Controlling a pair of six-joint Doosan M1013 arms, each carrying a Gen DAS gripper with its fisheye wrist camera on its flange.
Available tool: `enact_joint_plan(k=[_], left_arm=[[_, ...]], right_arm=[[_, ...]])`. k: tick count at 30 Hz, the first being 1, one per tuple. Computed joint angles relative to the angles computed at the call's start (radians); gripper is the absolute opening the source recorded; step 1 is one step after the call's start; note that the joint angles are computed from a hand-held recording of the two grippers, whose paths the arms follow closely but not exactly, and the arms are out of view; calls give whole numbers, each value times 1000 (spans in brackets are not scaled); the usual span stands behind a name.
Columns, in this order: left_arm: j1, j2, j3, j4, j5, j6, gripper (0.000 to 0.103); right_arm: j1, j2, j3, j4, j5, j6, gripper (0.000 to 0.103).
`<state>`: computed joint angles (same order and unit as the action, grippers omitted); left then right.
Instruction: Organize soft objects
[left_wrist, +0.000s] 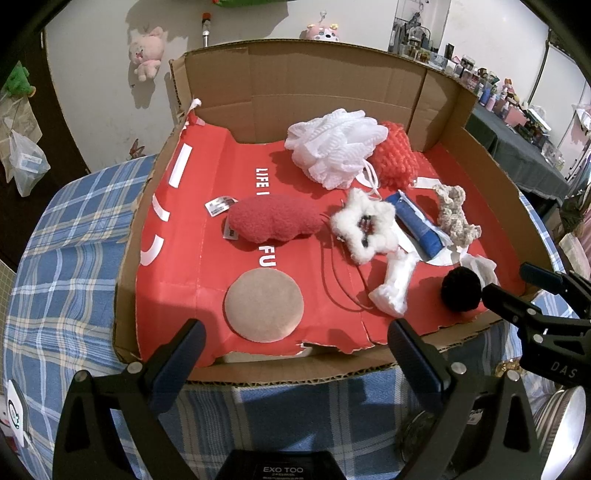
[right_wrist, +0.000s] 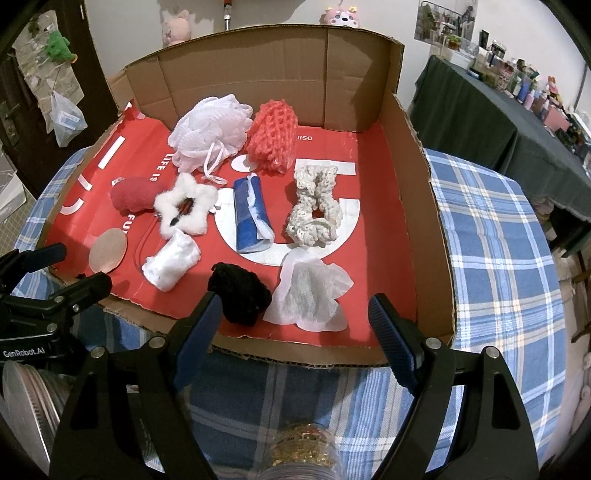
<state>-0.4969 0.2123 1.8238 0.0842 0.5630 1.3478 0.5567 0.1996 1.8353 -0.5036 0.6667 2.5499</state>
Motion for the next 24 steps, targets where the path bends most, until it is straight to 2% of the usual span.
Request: enact_joint_plan(k=[24], left_arm=[[0,-1,1,-1,-2,-2,101]], right_arm=[[-1,2,-5,-9,6,1,81]])
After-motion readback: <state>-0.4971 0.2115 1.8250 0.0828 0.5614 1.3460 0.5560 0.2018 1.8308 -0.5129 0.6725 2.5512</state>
